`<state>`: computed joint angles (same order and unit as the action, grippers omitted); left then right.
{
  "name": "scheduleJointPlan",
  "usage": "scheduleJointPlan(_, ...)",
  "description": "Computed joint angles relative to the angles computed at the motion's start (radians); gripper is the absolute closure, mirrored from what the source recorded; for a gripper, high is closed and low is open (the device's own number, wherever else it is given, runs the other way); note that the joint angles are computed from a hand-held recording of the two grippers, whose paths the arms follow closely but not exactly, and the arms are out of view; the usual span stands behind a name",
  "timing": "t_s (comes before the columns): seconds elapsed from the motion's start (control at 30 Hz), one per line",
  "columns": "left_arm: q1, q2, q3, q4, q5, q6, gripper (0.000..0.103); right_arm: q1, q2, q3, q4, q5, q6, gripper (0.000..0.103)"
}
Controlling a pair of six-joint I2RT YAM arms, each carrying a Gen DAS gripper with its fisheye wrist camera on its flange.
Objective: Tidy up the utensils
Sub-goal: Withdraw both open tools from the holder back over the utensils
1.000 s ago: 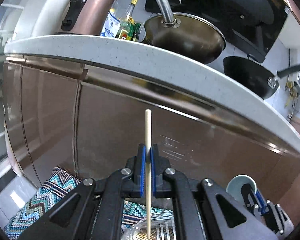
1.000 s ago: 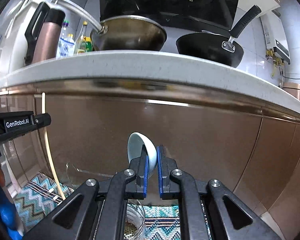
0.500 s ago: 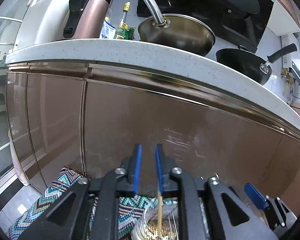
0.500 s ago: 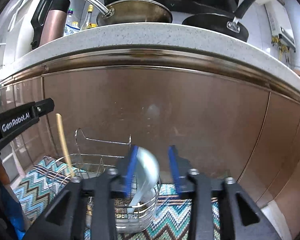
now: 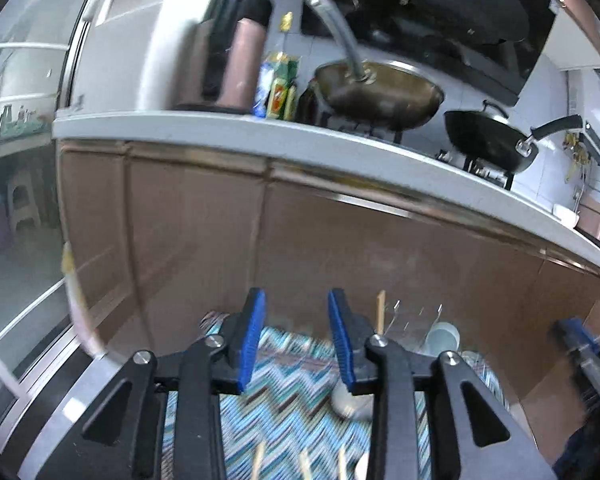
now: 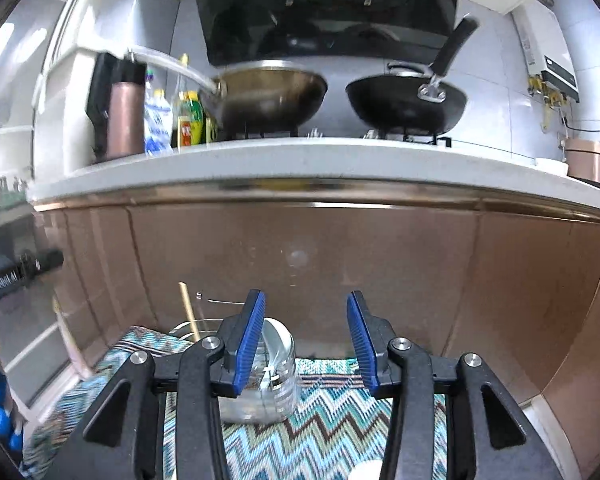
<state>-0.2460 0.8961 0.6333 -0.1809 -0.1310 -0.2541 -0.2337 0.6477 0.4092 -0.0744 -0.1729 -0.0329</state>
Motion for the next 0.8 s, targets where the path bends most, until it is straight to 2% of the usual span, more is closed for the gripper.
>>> scheduleJointPlan(0.07,0.055,-0.038,0.004,-0.073,0.051,0.009,0.072,-0.116,-0.143,0.028,-0.157,-0.12,-0.04,0.061)
scheduleJointPlan(0.13,0.113,-0.065,-0.006,-0.102,0.095,0.031,0.072,-0.209,-0.215,0.068,-0.26,-0.221,-0.071,0.059)
scheduleJointPlan(0.2,0.15,-0.067,-0.012,-0.106,0.104,0.055,0.072,-0.284,-0.235,0.097,-0.311,-0.312,-0.093,0.056)
scheduleJointPlan(0.27,0.202,-0.047,-0.017,-0.094,0.147,0.073,0.072,-0.261,-0.224,0.115,-0.313,-0.3,-0.096,0.054)
scheduleJointPlan(0.33,0.258,-0.02,-0.032,-0.064,0.193,0.11,0.072,-0.186,-0.193,0.116,-0.282,-0.246,-0.094,0.054)
scheduleJointPlan(0.43,0.348,0.06,-0.08,0.026,0.22,0.197,0.072,-0.125,-0.13,0.101,-0.234,-0.223,-0.098,0.054)
scheduleJointPlan(0.53,0.465,0.177,-0.143,0.133,0.236,0.257,0.072,-0.197,-0.08,0.06,-0.182,-0.292,-0.115,0.054)
scheduleJointPlan(0.6,0.544,0.28,-0.162,0.2,0.259,0.259,0.072,-0.236,-0.011,0.042,-0.112,-0.312,-0.103,0.054)
scheduleJointPlan(0.7,0.613,0.44,-0.156,0.291,0.248,0.245,0.072,-0.156,0.201,0.098,0.04,-0.242,-0.039,0.054)
scheduleJointPlan(0.8,0.655,0.523,-0.15,0.36,0.237,0.259,0.072,0.009,0.374,0.196,0.168,-0.134,-0.016,0.054)
